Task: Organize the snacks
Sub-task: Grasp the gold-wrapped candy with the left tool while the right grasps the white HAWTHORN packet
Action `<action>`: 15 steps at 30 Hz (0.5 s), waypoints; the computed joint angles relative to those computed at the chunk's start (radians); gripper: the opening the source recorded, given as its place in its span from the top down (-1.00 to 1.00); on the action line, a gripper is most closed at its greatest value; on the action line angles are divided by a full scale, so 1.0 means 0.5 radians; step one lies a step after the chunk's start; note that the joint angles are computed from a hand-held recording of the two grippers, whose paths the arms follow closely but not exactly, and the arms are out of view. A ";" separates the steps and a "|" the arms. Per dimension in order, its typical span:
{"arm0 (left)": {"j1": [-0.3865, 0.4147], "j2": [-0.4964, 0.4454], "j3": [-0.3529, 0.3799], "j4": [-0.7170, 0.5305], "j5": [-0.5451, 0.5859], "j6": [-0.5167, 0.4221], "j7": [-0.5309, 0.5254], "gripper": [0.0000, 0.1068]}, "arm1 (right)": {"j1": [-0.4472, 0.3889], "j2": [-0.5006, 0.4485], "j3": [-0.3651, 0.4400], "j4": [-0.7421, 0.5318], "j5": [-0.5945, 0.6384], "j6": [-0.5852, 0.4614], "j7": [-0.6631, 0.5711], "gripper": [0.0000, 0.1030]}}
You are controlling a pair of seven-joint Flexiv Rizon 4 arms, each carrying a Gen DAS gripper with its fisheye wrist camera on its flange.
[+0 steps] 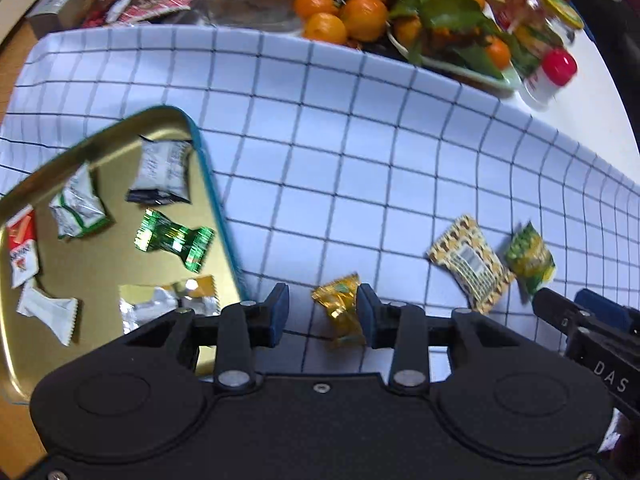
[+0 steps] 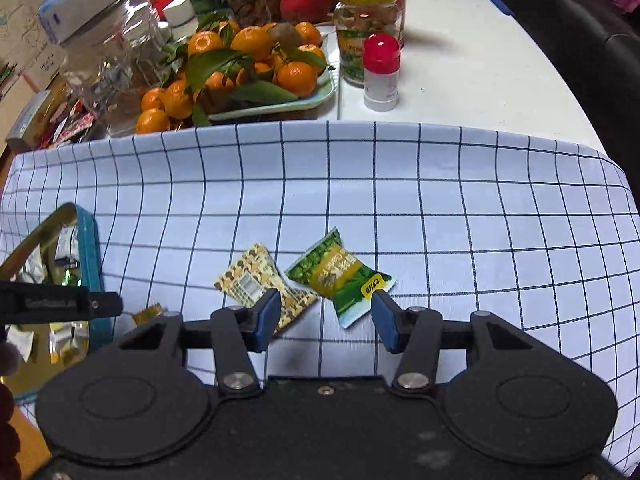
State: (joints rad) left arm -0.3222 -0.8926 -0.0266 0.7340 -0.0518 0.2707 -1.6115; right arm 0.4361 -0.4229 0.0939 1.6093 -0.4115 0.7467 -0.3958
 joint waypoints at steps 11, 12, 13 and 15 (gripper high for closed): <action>-0.003 -0.045 -0.013 0.005 -0.042 -0.108 -0.029 0.11 | -0.018 0.006 0.028 -0.014 0.080 -0.040 -0.123 -0.03; -0.007 -0.045 -0.006 0.008 -0.033 -0.099 -0.040 0.12 | -0.020 0.005 0.031 -0.016 0.085 -0.042 -0.137 -0.03; -0.011 -0.042 -0.001 0.019 -0.024 -0.082 -0.049 0.12 | -0.021 0.005 0.034 -0.017 0.091 -0.044 -0.153 -0.03; -0.011 -0.036 0.004 0.036 -0.010 -0.057 -0.056 0.11 | -0.024 0.002 0.045 -0.025 0.106 -0.062 -0.203 -0.02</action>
